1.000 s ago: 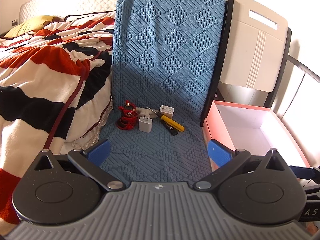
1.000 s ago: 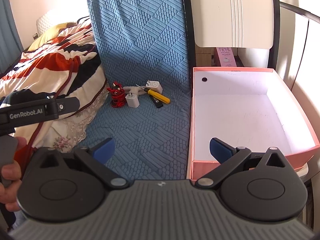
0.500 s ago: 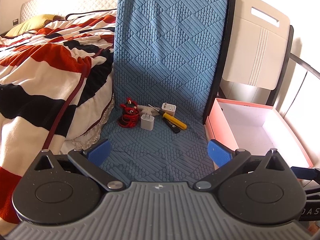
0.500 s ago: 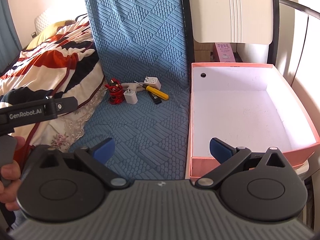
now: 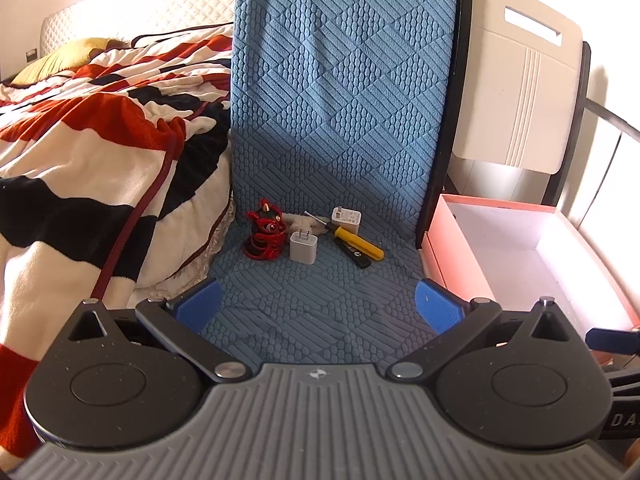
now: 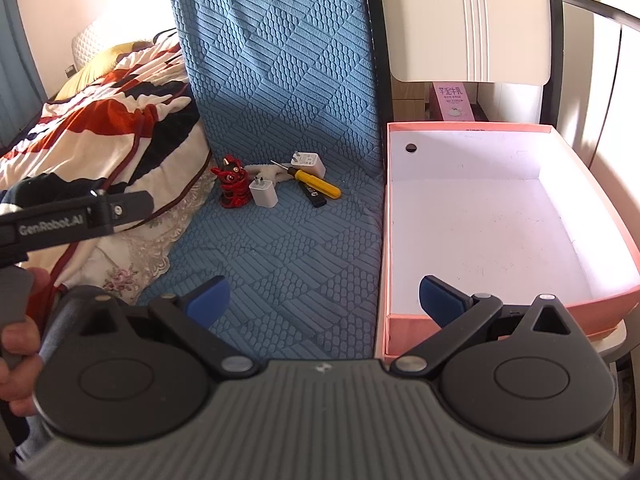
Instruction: Organize rigid objects
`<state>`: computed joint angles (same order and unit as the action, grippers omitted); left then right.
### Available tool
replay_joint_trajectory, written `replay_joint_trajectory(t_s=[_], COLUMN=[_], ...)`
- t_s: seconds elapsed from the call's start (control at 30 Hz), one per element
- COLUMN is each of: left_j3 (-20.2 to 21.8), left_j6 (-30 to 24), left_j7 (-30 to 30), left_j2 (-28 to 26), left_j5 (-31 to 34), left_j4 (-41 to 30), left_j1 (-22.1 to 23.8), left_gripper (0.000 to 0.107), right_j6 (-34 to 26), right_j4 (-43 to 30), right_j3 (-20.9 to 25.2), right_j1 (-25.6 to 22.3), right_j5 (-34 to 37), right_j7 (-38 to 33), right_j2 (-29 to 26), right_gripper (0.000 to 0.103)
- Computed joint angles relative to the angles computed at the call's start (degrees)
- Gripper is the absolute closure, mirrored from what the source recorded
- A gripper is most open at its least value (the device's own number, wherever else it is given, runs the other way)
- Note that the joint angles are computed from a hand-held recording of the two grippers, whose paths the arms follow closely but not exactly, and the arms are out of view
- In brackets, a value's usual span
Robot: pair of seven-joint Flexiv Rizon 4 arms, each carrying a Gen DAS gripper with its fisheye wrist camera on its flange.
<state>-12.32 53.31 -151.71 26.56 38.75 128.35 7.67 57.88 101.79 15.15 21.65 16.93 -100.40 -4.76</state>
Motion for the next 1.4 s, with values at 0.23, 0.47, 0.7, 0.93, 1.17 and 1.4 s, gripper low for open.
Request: replay_joint_trajectory(t_s=[0.23,0.47,0.7,0.93,1.17,1.4], left_j3=[0.1,4.3,9.5,13.9,16.9,21.0], left_j6=[3.1,6.9,13.2,18.5,18.0,22.8], left_j7=[-2.6,-3.6,-1.6,-1.2,0.9,5.4], left_j2=[-5.2,-10.5,-17.2,-23.0,-28.0,-33.6], left_j5=[5.5,9.1,8.5,9.0,8.7,1.5], left_j4=[-2.2,-4.7,-6.9,-8.7,-11.8,-14.3], left_j1=[3.5,2.7,1.6,0.9,-1.2,-2.4], left_gripper=[0.004,0.004,0.004,0.004,0.004,0.004], right_j6=[3.1,6.0,7.7,10.7,9.3,10.6], right_j4=[-1.9,-5.8,-9.2,-10.7,-16.7,-19.9], right_j3=[0.2,1.2,1.7,1.9,6.1,4.9], right_j1=[0.5,0.4,1.0,1.6,0.3,2.2], right_j5=[-1.4,-3.7,-7.0,-12.2,-9.3,-10.6], right_j7=[0.5,0.8,2.7,8.0,2.9,1.3], right_j2=[-4.1,-9.1,-14.4,-18.7,-23.7,-26.7], right_gripper=[0.000,0.000,0.000,0.000,0.000,0.003])
